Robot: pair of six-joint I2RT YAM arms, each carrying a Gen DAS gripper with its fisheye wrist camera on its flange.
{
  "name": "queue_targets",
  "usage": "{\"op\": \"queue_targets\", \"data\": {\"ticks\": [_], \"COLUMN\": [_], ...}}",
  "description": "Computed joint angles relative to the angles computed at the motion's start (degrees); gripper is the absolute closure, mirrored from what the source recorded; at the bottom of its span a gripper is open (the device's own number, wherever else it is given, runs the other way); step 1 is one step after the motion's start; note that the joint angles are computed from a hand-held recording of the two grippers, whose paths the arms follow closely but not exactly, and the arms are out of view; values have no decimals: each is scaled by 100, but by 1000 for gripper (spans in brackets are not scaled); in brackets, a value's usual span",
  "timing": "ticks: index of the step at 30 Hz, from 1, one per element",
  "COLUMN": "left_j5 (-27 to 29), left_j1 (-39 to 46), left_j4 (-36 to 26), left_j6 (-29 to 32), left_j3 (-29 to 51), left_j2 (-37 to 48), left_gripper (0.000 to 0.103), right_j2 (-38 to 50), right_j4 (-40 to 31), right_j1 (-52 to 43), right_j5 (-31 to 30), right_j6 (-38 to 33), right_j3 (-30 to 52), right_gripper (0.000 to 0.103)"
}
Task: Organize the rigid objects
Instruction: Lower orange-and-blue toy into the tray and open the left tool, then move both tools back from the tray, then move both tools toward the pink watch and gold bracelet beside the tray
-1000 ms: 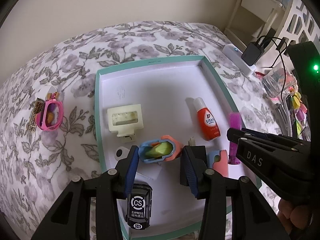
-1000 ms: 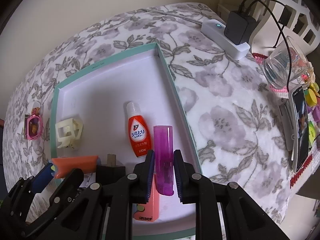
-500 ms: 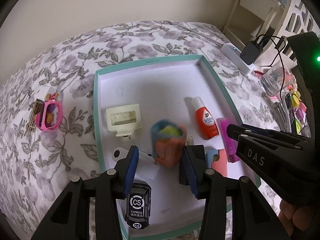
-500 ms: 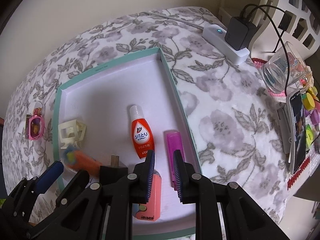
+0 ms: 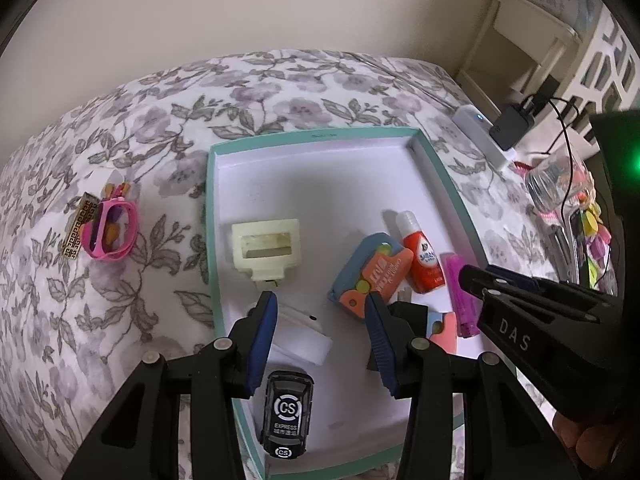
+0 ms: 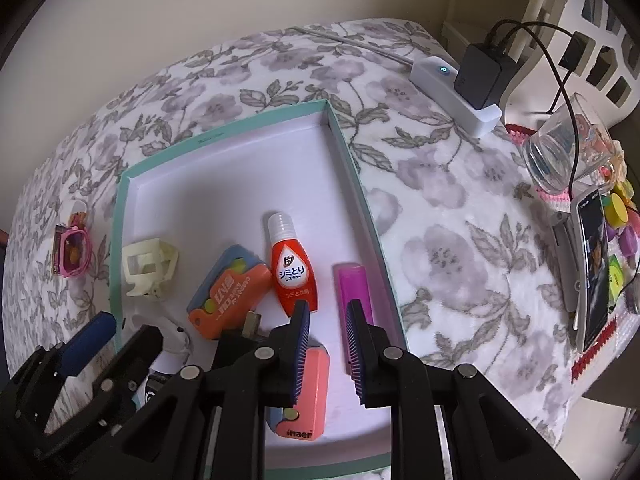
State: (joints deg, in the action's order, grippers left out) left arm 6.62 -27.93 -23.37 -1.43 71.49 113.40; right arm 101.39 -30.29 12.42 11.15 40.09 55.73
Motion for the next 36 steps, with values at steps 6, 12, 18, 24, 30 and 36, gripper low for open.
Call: {"op": "queue_targets", "data": {"ticks": [6, 12, 18, 24, 30, 36], "left_j5": [-193, -487, -875, -835, -839, -731], "left_j1": [164, 361, 585, 916, 1191, 1461], "left_j4": [-9, -166, -370, -498, -637, -745], "left_j6": [-95, -242, -415, -605, -783, -889], "left_j3": [66, 232, 423, 562, 706, 856], "left_j2": [18, 158, 334, 374, 466, 568], "left_gripper": [48, 46, 26, 23, 21, 21], "right_j2": [103, 317, 525, 689, 806, 899], "right_j4": [-70, -210, -300, -304, -211, -135], "right_j1": [114, 347, 620, 862, 1000, 1129], "right_j5": [41, 173, 265, 323, 302, 318], "right_j6": [-21, -48, -79, -146, -117, -95], "right_j3": [134, 381, 621, 837, 951, 1053], "right_gripper": [82, 80, 73, 61, 41, 34]}}
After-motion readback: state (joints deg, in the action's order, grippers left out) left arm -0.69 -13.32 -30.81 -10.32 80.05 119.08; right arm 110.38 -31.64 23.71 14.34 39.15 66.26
